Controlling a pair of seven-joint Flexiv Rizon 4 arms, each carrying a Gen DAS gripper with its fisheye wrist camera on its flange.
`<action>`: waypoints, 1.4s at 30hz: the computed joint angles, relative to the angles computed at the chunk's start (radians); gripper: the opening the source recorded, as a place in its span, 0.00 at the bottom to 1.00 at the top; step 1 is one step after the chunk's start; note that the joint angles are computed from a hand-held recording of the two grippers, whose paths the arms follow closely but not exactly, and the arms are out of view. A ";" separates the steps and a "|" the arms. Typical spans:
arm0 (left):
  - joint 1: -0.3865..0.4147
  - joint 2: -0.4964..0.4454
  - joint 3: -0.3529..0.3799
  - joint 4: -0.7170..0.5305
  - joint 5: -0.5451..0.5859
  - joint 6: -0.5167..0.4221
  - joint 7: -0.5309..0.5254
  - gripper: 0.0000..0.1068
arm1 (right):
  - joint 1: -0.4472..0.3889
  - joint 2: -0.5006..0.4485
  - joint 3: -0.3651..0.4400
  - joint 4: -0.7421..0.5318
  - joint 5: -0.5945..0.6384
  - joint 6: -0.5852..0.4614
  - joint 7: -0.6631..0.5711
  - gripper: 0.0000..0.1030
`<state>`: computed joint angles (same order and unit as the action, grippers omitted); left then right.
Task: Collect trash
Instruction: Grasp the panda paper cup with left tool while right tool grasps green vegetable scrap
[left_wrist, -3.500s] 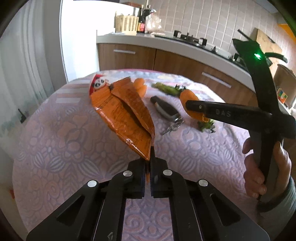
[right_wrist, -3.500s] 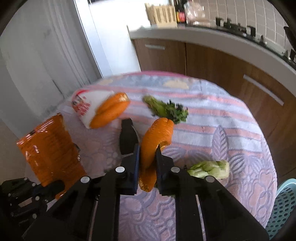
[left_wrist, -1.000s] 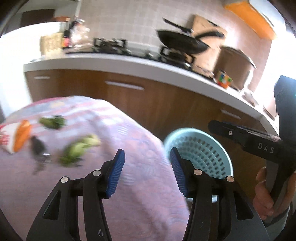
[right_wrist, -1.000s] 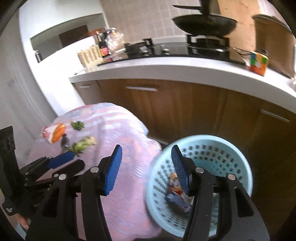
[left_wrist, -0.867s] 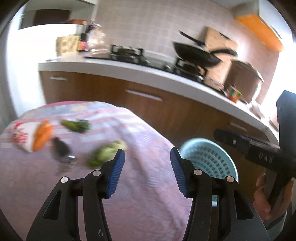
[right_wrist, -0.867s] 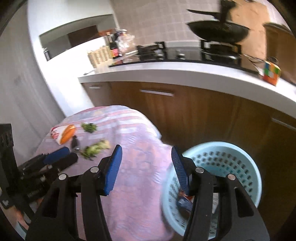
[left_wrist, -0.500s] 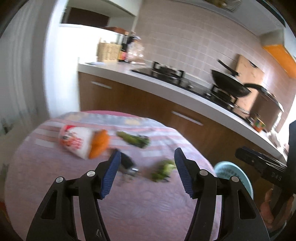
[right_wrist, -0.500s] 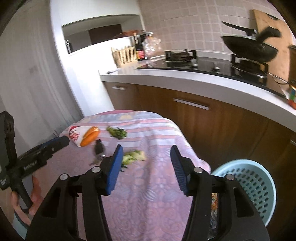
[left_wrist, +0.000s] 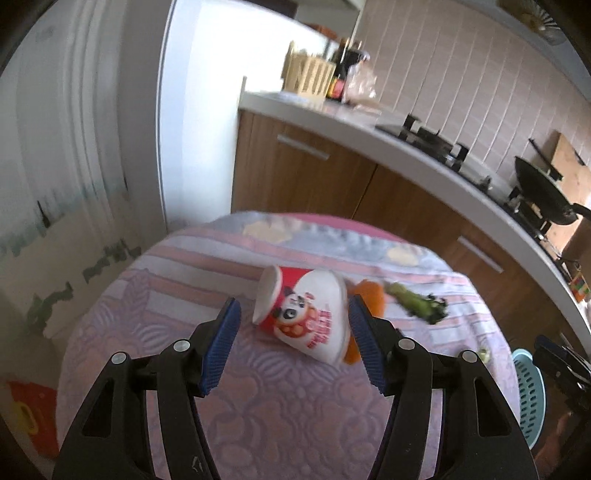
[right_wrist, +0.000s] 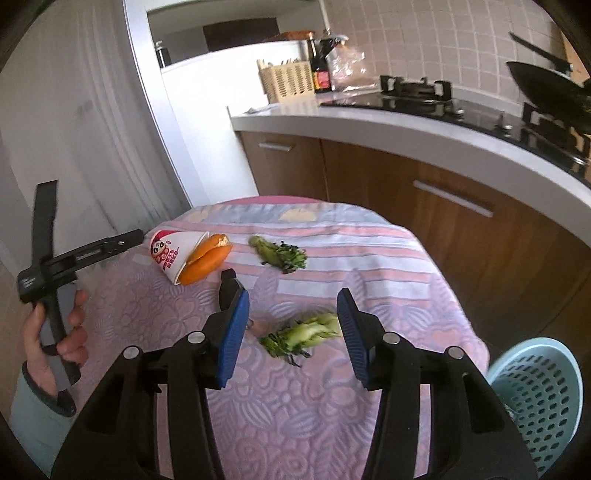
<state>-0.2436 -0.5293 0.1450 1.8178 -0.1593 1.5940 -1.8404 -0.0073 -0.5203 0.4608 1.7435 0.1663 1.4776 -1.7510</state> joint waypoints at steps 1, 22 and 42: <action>0.032 -0.010 -0.036 -0.010 -0.009 -0.014 0.018 0.60 | 0.009 -0.010 -0.005 -0.011 -0.006 -0.008 0.004 0.45; 0.027 -0.146 -0.017 -0.163 -0.006 -0.101 -0.024 0.49 | 0.069 -0.095 -0.059 -0.098 -0.062 -0.062 0.040 0.45; 0.122 -0.057 -0.161 -0.009 -0.080 0.072 0.055 0.45 | 0.278 -0.293 -0.260 -0.384 -0.226 -0.255 0.092 0.34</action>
<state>-0.1214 -0.5861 -0.0157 1.8086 -0.2393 1.6660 -1.7855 0.2711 -0.8132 0.2011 1.3596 -0.0595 1.2225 -1.6594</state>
